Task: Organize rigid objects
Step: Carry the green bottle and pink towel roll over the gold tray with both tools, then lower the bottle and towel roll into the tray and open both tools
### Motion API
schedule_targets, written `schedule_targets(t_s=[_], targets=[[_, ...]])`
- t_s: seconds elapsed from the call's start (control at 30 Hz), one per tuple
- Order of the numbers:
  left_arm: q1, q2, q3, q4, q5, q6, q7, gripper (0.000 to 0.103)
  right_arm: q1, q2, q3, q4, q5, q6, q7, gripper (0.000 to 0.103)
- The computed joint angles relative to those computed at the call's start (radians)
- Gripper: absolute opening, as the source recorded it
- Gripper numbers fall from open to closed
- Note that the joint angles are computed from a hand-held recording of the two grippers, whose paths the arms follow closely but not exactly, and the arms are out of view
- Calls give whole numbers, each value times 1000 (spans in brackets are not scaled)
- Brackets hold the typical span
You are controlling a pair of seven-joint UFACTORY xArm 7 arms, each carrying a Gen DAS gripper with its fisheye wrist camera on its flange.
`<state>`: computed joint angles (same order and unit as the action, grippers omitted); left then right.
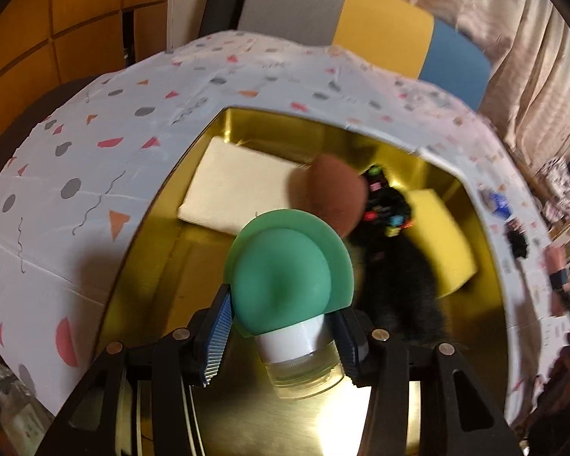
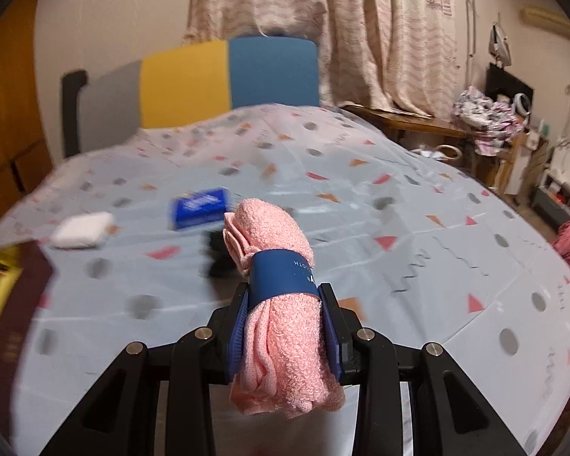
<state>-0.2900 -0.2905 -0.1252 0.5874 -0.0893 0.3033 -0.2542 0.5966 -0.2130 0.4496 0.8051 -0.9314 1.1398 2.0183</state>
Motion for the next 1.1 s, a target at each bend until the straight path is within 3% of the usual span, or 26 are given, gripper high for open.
schedule_targets(t_s=[0.2, 0.3, 0.43, 0.53, 0.73, 0.93, 1.1], targets=[[58, 36, -32, 26, 101, 36, -65, 52, 50, 92, 35, 158, -114, -16, 16, 35], [30, 22, -7, 17, 65, 25, -35, 54, 92, 164, 22, 242, -173, -43, 9, 35], [15, -23, 6, -12, 36, -12, -5, 67, 151, 264, -13, 351, -229, -119, -19, 35], [-8, -70, 34, -43, -8, -55, 15, 67, 184, 336, -48, 420, -241, -210, -42, 35], [-136, -190, 171, -142, -202, -167, 96, 67, 250, 479, -111, 571, -239, -343, -102, 35], [-118, -273, 175, -218, -226, -225, 40, 67, 315, 617, -164, 750, -185, -391, -236, 35], [-111, -295, 190, -231, -209, -230, 1, 67, 344, 714, -196, 876, -73, -415, -329, 35]])
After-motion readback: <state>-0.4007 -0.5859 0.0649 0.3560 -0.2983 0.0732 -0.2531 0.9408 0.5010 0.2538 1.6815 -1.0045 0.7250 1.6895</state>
